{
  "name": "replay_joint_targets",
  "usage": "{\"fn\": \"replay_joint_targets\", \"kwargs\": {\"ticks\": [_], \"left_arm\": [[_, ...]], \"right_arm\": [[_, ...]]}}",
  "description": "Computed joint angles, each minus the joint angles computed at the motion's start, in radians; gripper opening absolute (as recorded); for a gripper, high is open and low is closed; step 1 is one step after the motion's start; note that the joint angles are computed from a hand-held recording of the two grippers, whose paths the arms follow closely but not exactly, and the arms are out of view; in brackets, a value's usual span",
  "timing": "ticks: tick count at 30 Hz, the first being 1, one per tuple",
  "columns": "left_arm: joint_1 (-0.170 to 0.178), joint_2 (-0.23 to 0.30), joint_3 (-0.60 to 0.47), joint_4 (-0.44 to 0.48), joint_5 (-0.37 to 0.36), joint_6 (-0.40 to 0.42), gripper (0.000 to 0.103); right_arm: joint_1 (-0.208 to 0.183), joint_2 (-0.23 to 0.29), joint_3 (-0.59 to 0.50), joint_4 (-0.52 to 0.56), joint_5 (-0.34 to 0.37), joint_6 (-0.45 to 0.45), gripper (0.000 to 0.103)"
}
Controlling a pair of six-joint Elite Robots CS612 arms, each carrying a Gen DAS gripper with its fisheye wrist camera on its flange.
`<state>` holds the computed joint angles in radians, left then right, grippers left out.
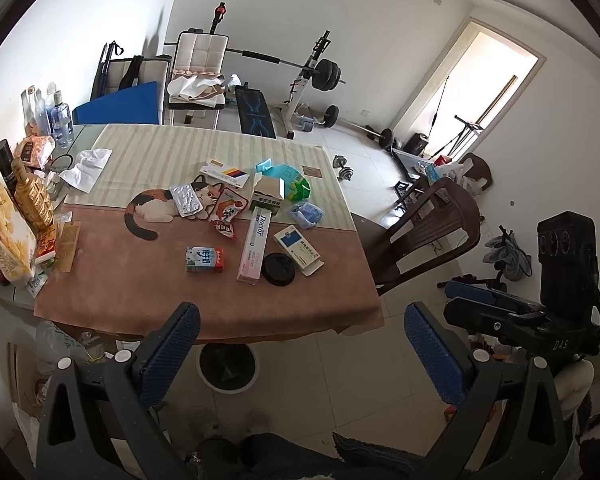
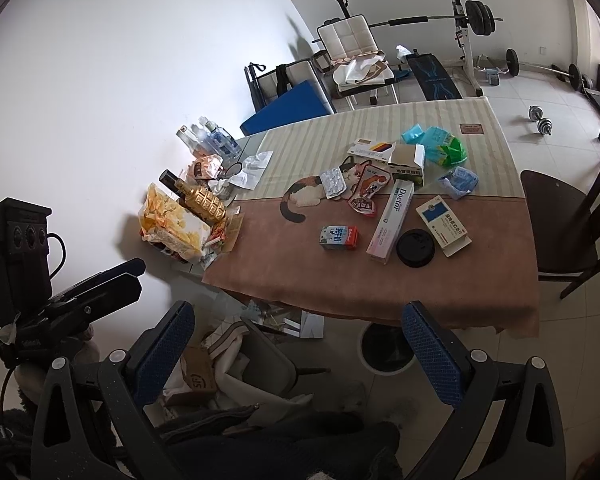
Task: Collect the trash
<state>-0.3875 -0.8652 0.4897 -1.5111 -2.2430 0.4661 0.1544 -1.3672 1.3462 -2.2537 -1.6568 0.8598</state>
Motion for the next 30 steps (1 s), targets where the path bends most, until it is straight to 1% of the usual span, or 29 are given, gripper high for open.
{"fn": "replay_joint_targets", "kwargs": {"ticks": [6,14,17,24,30], "left_arm": [[0.000,-0.007,0.014,-0.010,-0.001,-0.005,0.103],[0.000,-0.005,0.009,-0.007,0.000,-0.002,0.103],[0.001,-0.004,0.009,-0.008,-0.001,-0.002,0.103],[0.001,-0.021,0.040,-0.034,0.001,-0.011,0.103],[0.002,-0.020,0.037,-0.027,-0.001,-0.006,0.103]], "right_arm": [[0.001,-0.001,0.001,-0.002,0.000,0.001,0.103],[0.002,-0.001,0.000,-0.005,-0.003,0.001,0.103],[0.004,0.000,-0.003,-0.006,0.000,-0.001,0.103],[0.002,0.004,-0.012,-0.006,0.008,-0.009,0.103],[0.001,0.006,-0.011,-0.013,0.014,-0.010,0.103]]}}
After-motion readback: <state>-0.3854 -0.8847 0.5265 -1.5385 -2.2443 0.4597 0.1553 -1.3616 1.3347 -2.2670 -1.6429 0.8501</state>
